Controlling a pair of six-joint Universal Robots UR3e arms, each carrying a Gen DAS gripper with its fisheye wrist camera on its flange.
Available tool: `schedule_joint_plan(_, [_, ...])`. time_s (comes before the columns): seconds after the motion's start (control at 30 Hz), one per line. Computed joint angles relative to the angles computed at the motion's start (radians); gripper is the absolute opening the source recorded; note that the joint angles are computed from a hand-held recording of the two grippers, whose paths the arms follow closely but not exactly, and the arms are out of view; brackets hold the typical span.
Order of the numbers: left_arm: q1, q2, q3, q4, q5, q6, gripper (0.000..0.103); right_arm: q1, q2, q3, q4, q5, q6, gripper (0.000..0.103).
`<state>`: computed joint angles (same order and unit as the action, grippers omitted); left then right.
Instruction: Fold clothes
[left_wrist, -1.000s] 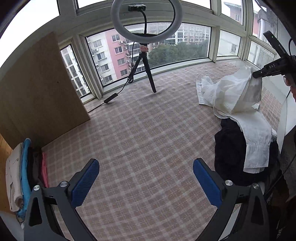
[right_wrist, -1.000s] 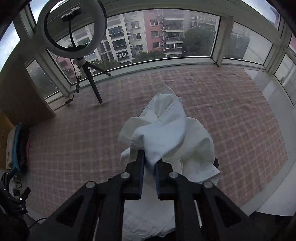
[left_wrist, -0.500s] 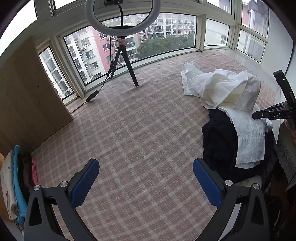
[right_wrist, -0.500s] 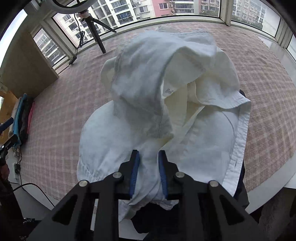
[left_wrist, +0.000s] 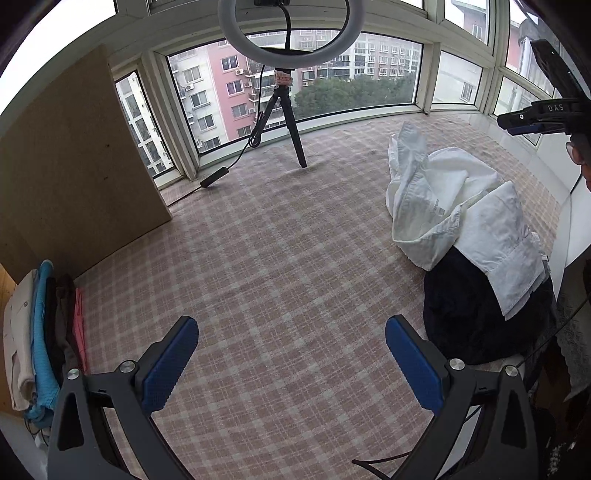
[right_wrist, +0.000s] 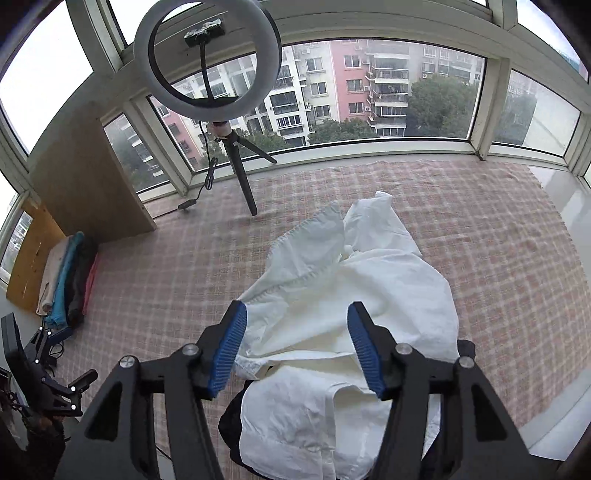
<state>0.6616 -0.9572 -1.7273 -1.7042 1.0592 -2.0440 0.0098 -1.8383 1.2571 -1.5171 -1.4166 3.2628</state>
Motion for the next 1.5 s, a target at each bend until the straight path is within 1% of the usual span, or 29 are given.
schedule_joint_plan(0.03, [0.008, 0.005, -0.005, -0.004, 0.001, 0.011, 0.102, 0.002, -0.023, 0.033, 0.024, -0.011, -0.002, 0.058])
schedule_joint_plan(0.17, [-0.011, -0.011, -0.012, 0.015, 0.016, -0.003, 0.102, 0.006, -0.196, 0.331, 0.058, -0.01, 0.007, 0.058])
schedule_joint_plan(0.2, [-0.02, -0.019, -0.01, 0.02, 0.02, -0.011, 0.102, 0.042, -0.202, 0.387, 0.006, -0.03, 0.015, 0.055])
schedule_joint_plan(0.23, [-0.029, -0.026, -0.008, 0.025, 0.024, -0.018, 0.102, 0.06, -0.209, 0.424, -0.045, -0.034, 0.016, 0.02])
schedule_joint_plan(0.27, [-0.038, -0.033, -0.006, 0.03, 0.027, -0.025, 0.102, 0.047, -0.215, 0.437, -0.081, 0.003, 0.013, 0.003])
schedule_joint_plan(0.37, [-0.045, -0.034, 0.003, 0.039, 0.023, -0.033, 0.102, -0.003, -0.203, 0.393, -0.199, 0.131, 0.03, 0.003])
schedule_joint_plan(0.53, [-0.018, -0.043, 0.03, 0.026, 0.004, -0.033, 0.102, 0.091, 0.097, -0.029, -0.337, 0.262, 0.091, 0.004])
schedule_joint_plan(0.57, [-0.019, -0.047, 0.031, 0.029, 0.007, -0.039, 0.102, 0.101, 0.164, -0.129, -0.302, 0.305, 0.062, 0.008])
schedule_joint_plan(0.6, [-0.02, -0.05, 0.032, 0.032, 0.01, -0.046, 0.102, 0.115, 0.195, -0.195, -0.257, 0.271, 0.056, 0.012])
schedule_joint_plan(0.63, [-0.021, -0.054, 0.033, 0.034, 0.013, -0.052, 0.102, 0.129, 0.229, -0.267, -0.206, 0.236, 0.048, 0.023])
schedule_joint_plan(0.67, [-0.023, -0.058, 0.033, 0.037, 0.016, -0.058, 0.102, 0.143, 0.268, -0.349, -0.149, 0.2, 0.04, 0.042])
schedule_joint_plan(0.73, [-0.019, -0.054, 0.032, 0.022, 0.012, -0.046, 0.102, 0.155, 0.285, -0.389, -0.132, 0.153, 0.027, 0.057])
schedule_joint_plan(0.77, [-0.023, -0.049, 0.026, 0.024, 0.015, -0.044, 0.102, 0.123, 0.237, -0.346, -0.07, 0.154, 0.005, 0.057])
schedule_joint_plan(0.8, [-0.028, -0.045, 0.018, 0.028, 0.019, -0.043, 0.102, 0.104, 0.172, -0.261, -0.044, 0.117, -0.013, 0.057])
schedule_joint_plan(0.9, [-0.065, -0.051, -0.004, 0.06, 0.041, -0.063, 0.102, 0.131, -0.006, 0.051, -0.028, -0.171, -0.021, 0.059])
schedule_joint_plan(0.93, [-0.082, -0.056, -0.011, 0.074, 0.051, -0.074, 0.102, 0.109, -0.067, 0.156, -0.015, -0.202, -0.033, 0.06])
schedule_joint_plan(0.97, [-0.1, -0.06, -0.015, 0.087, 0.058, -0.087, 0.102, 0.046, -0.139, 0.26, 0.025, -0.188, -0.057, 0.06])
schedule_joint_plan(1.0, [-0.118, -0.064, -0.018, 0.1, 0.065, -0.1, 0.102, -0.054, -0.223, 0.365, 0.057, -0.118, -0.103, 0.06])
schedule_joint_plan(1.07, [-0.153, -0.072, -0.024, 0.125, 0.079, -0.125, 0.102, -0.241, -0.338, 0.482, 0.185, 0.014, -0.217, 0.06])
schedule_joint_plan(1.13, [-0.168, -0.067, -0.02, 0.129, 0.077, -0.133, 0.102, -0.383, -0.444, 0.526, 0.299, 0.121, -0.35, 0.06])
schedule_joint_plan(1.17, [-0.174, -0.065, -0.019, 0.134, 0.078, -0.138, 0.102, -0.403, -0.474, 0.516, 0.324, 0.138, -0.374, 0.06])
schedule_joint_plan(1.23, [-0.174, -0.059, -0.019, 0.137, 0.076, -0.138, 0.102, -0.497, -0.55, 0.468, 0.428, 0.207, -0.474, 0.06])
schedule_joint_plan(1.27, [-0.172, -0.057, -0.019, 0.133, 0.074, -0.138, 0.102, -0.5, -0.559, 0.441, 0.45, 0.23, -0.487, 0.06])
schedule_joint_plan(1.3, [-0.17, -0.055, -0.019, 0.127, 0.072, -0.137, 0.102, -0.462, -0.555, 0.437, 0.428, 0.227, -0.481, 0.062])
schedule_joint_plan(1.33, [-0.17, -0.055, -0.019, 0.125, 0.074, -0.138, 0.102, -0.381, -0.535, 0.443, 0.363, 0.199, -0.429, 0.067])
schedule_joint_plan(1.4, [-0.185, -0.057, -0.03, 0.148, 0.088, -0.158, 0.102, -0.173, -0.449, 0.496, 0.168, 0.04, -0.291, 0.067])
schedule_joint_plan(1.43, [-0.186, -0.055, -0.033, 0.152, 0.091, -0.162, 0.102, -0.112, -0.41, 0.515, 0.111, -0.019, -0.261, 0.067])
schedule_joint_plan(1.47, [-0.186, -0.053, -0.035, 0.154, 0.093, -0.165, 0.102, -0.092, -0.391, 0.53, 0.077, -0.037, -0.229, 0.056])
schedule_joint_plan(1.5, [-0.18, -0.048, -0.035, 0.149, 0.09, -0.161, 0.102, -0.115, -0.389, 0.546, 0.066, -0.022, -0.241, 0.041])
